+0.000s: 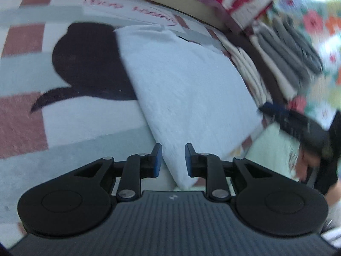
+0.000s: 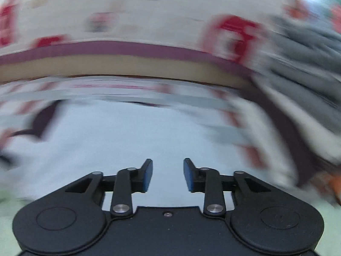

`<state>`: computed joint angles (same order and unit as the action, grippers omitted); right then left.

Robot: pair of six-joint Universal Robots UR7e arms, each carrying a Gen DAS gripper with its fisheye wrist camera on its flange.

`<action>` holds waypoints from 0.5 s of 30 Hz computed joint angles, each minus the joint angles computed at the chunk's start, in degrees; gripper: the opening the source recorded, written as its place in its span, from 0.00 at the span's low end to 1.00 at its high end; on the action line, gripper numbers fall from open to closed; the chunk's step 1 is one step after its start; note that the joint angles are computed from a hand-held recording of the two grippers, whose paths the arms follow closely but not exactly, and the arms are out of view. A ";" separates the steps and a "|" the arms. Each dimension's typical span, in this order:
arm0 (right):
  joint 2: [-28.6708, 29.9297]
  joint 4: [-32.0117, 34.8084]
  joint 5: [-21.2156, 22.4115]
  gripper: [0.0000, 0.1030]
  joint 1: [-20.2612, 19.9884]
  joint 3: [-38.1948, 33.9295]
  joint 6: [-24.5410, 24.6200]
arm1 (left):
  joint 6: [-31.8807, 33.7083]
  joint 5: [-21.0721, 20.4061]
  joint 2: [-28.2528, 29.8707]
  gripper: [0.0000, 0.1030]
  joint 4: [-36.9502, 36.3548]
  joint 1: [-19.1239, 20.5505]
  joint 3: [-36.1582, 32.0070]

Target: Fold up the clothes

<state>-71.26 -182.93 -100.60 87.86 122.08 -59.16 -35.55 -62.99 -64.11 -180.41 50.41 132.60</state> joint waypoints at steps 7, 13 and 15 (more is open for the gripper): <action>0.61 14.60 3.16 0.42 4.15 2.53 -13.03 | -3.04 -3.47 3.16 0.40 -1.15 2.33 -1.54; 1.42 16.51 -0.28 0.46 5.39 3.32 -20.12 | -5.46 -4.19 5.65 0.37 -1.41 2.53 -3.61; 1.53 15.76 -0.88 0.47 5.19 3.68 -21.07 | -5.38 -5.33 6.66 0.03 -4.19 3.48 -3.95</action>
